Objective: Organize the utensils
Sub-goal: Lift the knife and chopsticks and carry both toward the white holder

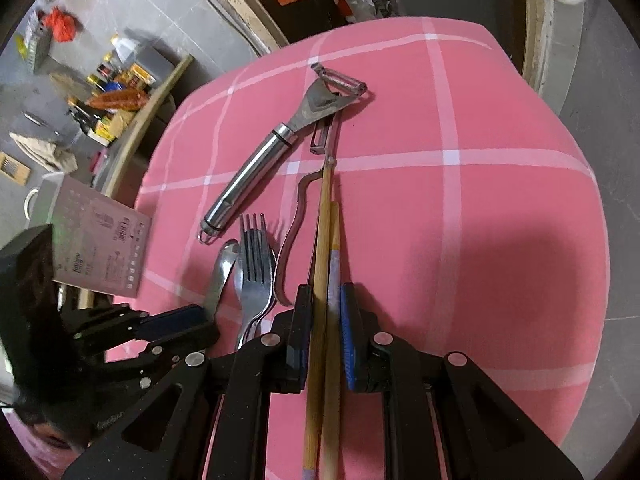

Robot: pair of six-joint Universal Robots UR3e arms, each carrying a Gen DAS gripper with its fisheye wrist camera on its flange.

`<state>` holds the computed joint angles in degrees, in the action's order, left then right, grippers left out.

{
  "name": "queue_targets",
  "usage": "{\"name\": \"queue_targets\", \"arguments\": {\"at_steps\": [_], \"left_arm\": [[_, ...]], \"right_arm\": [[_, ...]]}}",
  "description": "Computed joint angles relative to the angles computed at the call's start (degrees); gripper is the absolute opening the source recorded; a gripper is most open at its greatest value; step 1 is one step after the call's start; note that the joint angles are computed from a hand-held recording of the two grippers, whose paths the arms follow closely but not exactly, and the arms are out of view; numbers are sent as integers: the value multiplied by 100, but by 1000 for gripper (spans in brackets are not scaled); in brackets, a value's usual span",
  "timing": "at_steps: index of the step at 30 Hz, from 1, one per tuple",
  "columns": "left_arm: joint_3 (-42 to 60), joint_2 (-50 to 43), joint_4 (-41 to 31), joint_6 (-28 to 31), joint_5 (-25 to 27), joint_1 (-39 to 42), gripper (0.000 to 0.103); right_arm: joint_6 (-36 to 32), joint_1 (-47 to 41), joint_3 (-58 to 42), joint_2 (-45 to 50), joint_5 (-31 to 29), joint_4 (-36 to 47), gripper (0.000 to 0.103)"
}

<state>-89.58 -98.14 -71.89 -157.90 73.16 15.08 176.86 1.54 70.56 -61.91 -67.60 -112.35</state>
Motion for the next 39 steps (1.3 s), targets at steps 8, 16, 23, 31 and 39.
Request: {"name": "queue_targets", "arguments": {"at_steps": [8,16,23,31,39], "left_arm": [[-636,371,20,249,-946,678,15],[-1741,1532,-329,1068,-1584,1460,15],[-2290,2630,-946,1873,-2324,2277,15],[-1948,3328,-1944,2530,-3349,3220,15],[-454,3171,-3816,3516,-4297,4362,15]], "right_arm": [[-114,-45,-69,-60,26,180,12],[352,-517,2345,-1690,734,-1550,12],[636,-828,3610,-2902,1039,-2627,12],[1341,-808,3488,-3017,1399,-3944,12],[2644,53,1812,-1815,1149,-5407,12]]}}
